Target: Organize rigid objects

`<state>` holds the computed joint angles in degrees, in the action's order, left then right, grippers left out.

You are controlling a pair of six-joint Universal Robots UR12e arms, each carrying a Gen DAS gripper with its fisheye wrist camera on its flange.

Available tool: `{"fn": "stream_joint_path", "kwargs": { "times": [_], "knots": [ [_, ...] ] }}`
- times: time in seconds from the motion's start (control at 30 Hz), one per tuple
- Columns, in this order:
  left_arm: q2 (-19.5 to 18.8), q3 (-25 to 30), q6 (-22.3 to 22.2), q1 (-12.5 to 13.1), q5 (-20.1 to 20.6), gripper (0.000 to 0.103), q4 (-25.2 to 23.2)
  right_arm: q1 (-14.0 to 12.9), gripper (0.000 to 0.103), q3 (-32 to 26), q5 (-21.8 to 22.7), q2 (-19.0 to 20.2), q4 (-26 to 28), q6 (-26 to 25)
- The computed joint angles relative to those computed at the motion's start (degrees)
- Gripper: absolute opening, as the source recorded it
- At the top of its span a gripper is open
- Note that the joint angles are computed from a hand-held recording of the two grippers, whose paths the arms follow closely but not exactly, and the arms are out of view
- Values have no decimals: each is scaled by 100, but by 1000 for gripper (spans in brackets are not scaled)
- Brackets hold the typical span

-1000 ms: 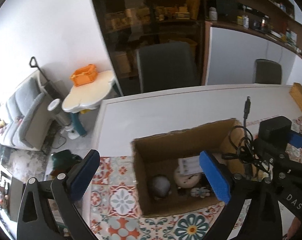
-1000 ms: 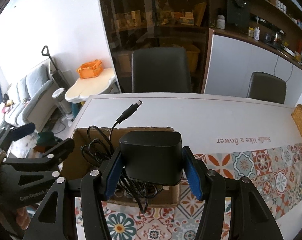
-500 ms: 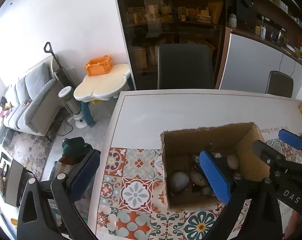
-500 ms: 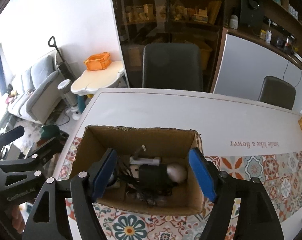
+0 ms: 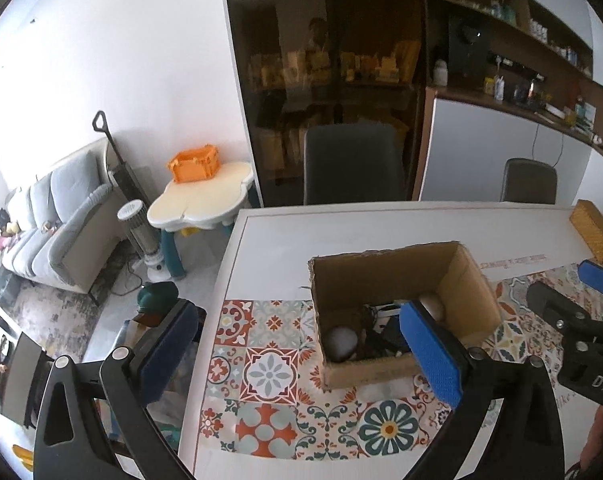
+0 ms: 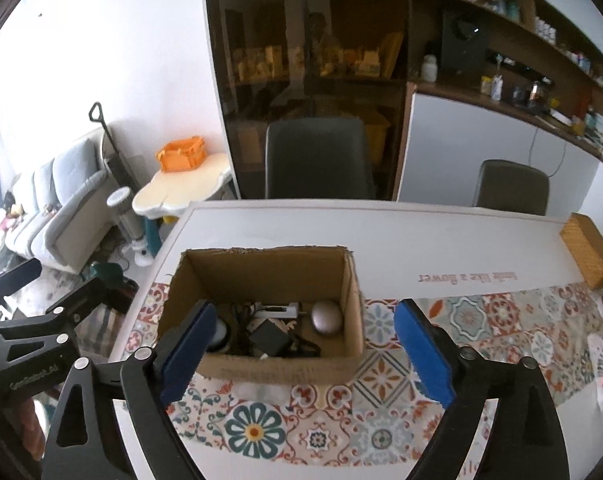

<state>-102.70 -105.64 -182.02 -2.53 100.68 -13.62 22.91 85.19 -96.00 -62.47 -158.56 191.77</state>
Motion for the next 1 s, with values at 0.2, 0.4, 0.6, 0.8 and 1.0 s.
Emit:
{"fn": "stream_joint_path", "kwargs": {
  "times": [0.2, 0.4, 0.6, 0.8, 1.0],
  "knots": [
    [388, -427, -78, 8, -140, 103, 164, 83, 95, 553, -185, -429, -384, 137],
    [701, -827, -87, -32, -111, 103, 464, 148, 96, 1047, -247, -770, -652, 336],
    [904, -1135, 104, -135, 70, 103, 690, 229, 96, 1409, -449, -995, -877, 472],
    [1082, -1314, -29, -116, -61, 103, 687, 414, 96, 1637, -861, -1090, -1227, 288],
    [1197, -1446, 42, -143, -48, 103, 917, 494, 96, 1774, -911, -1140, -1505, 174]
  ]
}}
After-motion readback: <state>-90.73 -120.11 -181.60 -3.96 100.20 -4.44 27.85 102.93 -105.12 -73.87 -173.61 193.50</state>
